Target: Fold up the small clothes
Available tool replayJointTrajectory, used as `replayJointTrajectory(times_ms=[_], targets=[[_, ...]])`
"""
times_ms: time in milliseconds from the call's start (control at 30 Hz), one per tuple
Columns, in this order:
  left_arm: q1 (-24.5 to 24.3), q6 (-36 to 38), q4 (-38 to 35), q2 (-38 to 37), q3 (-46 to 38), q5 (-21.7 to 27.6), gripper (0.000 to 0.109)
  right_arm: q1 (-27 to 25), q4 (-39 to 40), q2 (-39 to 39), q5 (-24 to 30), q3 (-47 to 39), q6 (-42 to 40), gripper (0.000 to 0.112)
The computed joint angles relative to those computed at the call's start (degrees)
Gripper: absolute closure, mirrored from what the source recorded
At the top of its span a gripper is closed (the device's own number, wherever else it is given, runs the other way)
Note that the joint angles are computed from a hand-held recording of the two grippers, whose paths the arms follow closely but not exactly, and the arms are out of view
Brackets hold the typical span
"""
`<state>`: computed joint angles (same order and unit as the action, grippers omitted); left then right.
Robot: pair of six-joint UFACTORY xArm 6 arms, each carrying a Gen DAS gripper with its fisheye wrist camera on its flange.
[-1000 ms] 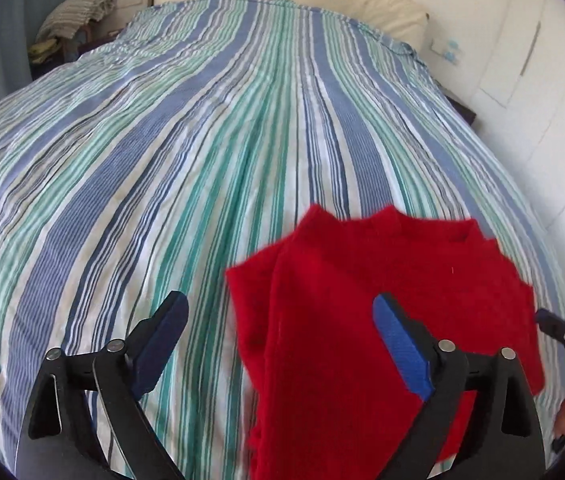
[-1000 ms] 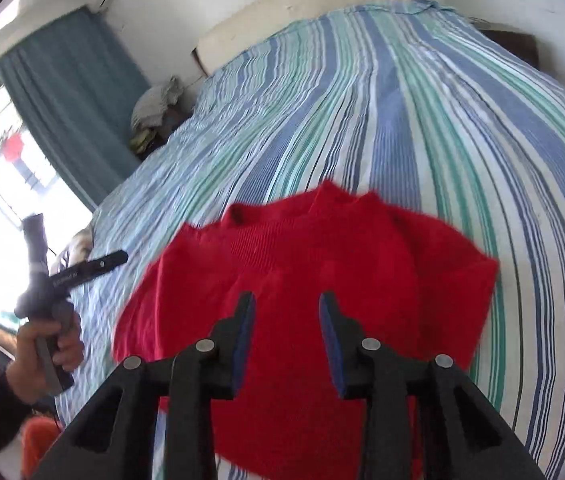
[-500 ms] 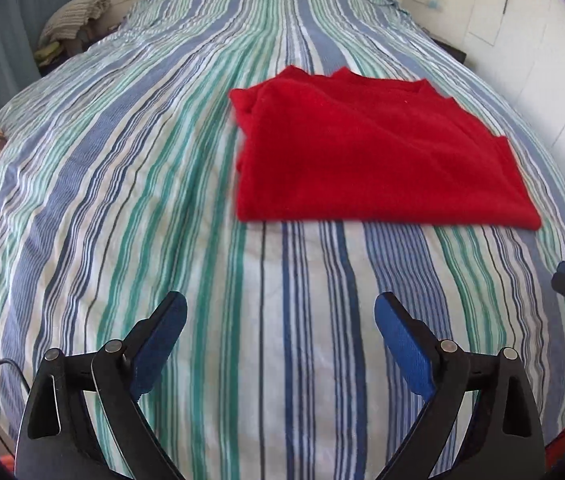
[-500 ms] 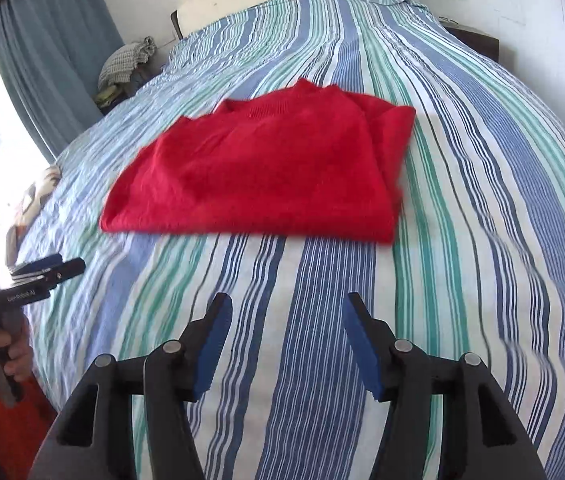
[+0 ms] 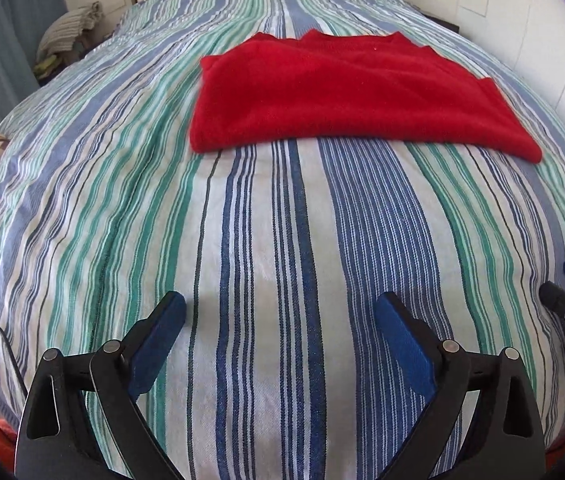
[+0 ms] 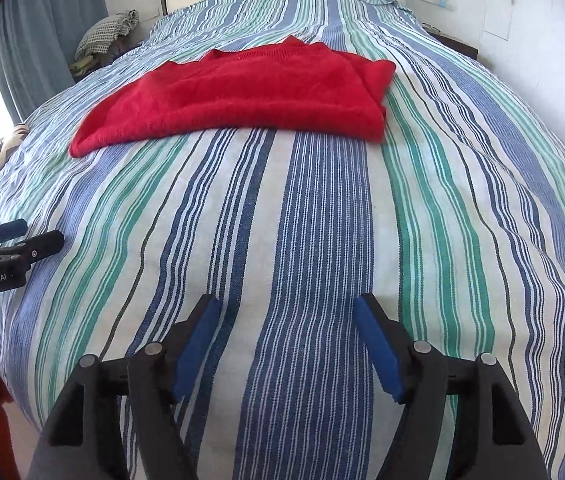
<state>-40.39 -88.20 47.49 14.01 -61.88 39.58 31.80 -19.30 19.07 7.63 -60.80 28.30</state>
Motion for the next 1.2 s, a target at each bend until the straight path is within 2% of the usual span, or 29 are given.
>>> replayJointTrajectory(times_ms=[133,300,400,933,1200], targets=[[-0.1,0.7,0.4,1.1,-0.3,0.3,0.008,-0.4,-7.8,0.6,-1.1,-0.2,6.7,0.038],[0.5,-3.6,4.1,1.6,1.3,-2.6,0.006,-1.3,-19.9,1.0,-1.9,-0.6,16.6,0.037],[-0.1,-4.5,6.0,2.2,0.9,-1.5,0.006,-1.2,-24.8,1.2,-0.8,-1.4,20.5,0.037],[-0.4,-3.5,5.8,3.0,0.3,-0.9,0.006,-0.7,-27.1,1.7,1.5,-2.7,22.4,0.036],[-1.0,-2.6,4.9,3.5,-0.6,0.2,0.006,0.3,-29.0,1.6,4.4,-3.5,24.4,0.035]])
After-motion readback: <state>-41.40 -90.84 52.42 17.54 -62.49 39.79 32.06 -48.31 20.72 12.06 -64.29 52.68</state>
